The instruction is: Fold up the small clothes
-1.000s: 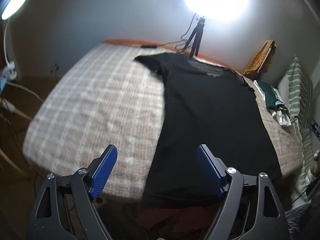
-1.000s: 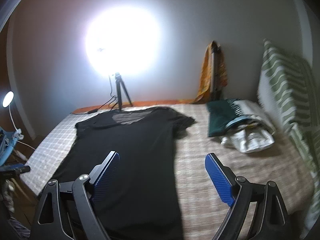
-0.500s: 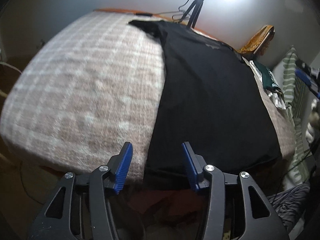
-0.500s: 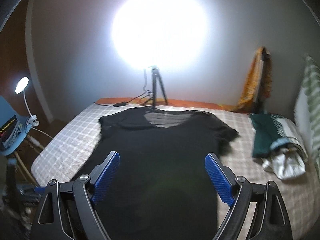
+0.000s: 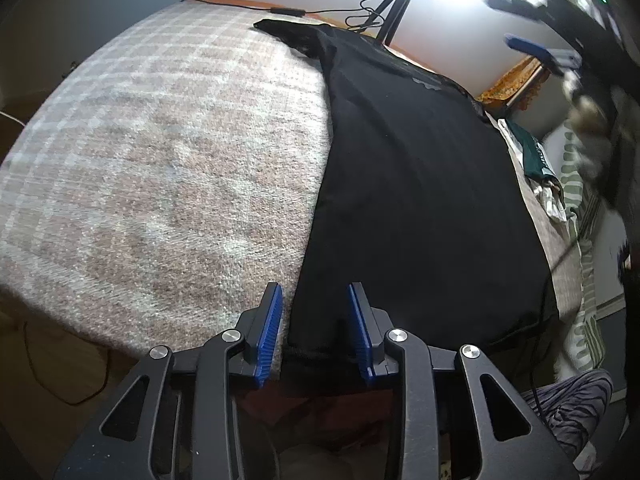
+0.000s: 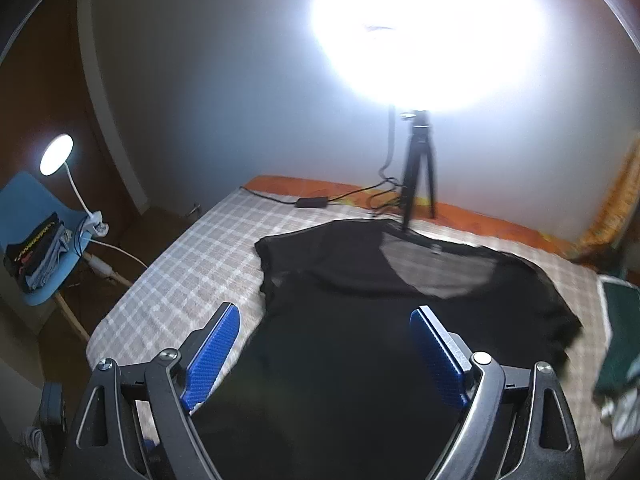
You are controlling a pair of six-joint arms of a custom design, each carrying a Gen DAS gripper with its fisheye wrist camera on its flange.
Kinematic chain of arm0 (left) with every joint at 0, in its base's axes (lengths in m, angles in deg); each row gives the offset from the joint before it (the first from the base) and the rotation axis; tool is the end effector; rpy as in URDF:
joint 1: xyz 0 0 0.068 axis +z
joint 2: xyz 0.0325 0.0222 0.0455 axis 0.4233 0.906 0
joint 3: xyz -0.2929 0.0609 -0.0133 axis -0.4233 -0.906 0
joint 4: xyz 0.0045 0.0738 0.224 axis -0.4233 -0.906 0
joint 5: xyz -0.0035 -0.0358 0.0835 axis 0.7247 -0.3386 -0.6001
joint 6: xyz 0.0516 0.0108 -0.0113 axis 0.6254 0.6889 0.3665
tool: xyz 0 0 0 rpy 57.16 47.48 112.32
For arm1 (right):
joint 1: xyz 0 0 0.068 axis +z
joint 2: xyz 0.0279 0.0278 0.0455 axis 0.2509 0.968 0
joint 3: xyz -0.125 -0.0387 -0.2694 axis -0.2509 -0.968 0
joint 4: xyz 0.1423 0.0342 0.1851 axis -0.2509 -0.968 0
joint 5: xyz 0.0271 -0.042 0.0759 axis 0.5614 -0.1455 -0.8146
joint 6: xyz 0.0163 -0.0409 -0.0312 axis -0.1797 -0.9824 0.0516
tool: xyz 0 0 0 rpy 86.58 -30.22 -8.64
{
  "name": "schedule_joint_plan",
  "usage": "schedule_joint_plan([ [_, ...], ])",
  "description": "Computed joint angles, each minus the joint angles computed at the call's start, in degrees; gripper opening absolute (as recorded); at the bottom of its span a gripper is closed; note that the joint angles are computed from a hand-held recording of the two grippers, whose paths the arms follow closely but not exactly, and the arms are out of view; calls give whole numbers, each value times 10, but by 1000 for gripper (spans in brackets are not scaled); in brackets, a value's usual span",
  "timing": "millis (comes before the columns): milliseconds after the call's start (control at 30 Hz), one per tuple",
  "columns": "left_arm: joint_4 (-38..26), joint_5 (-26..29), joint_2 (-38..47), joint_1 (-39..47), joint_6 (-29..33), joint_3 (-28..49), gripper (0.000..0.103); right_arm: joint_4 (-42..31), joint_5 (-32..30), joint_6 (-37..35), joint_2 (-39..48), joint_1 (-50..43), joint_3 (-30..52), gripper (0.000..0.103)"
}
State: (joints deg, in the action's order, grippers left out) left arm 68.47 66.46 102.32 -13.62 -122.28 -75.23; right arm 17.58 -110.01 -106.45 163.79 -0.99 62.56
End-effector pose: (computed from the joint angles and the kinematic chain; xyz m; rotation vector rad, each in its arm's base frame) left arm 0.1291 -0.1063 0.0874 0.1148 2.6467 -0.5544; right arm 0.2728 -0.0601 0.1613 -0.3175 2.2991 0.2078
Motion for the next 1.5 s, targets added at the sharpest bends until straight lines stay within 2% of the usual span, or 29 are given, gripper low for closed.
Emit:
schedule_joint_plan([
  [233,-1,5,17,1,9,22,23,-22,90,49,149,134,147,82],
  [433,26,30,35,19,18,19,13,-100,122,88,277,195,306,73],
  [533,61,55,53,42,20,9,10,-140,142,104,336,221,385,70],
  [800,76,72,65,47,22,10,8,-246,219,125,475,277,582,68],
  [1100,89,89,73,62,32,7,5,-287,297,110,548,308,681,63],
  [1267,79,75,69,41,28,14,5,-302,284,126,562,300,710,55],
  [1367,69,75,64,43,33,18,4,-283,276,135,558,292,697,37],
  [1433,66,70,63,39,32,20,4,-279,273,139,557,285,697,13],
  [1500,66,70,63,36,31,21,3,-279,261,145,555,273,697,3],
])
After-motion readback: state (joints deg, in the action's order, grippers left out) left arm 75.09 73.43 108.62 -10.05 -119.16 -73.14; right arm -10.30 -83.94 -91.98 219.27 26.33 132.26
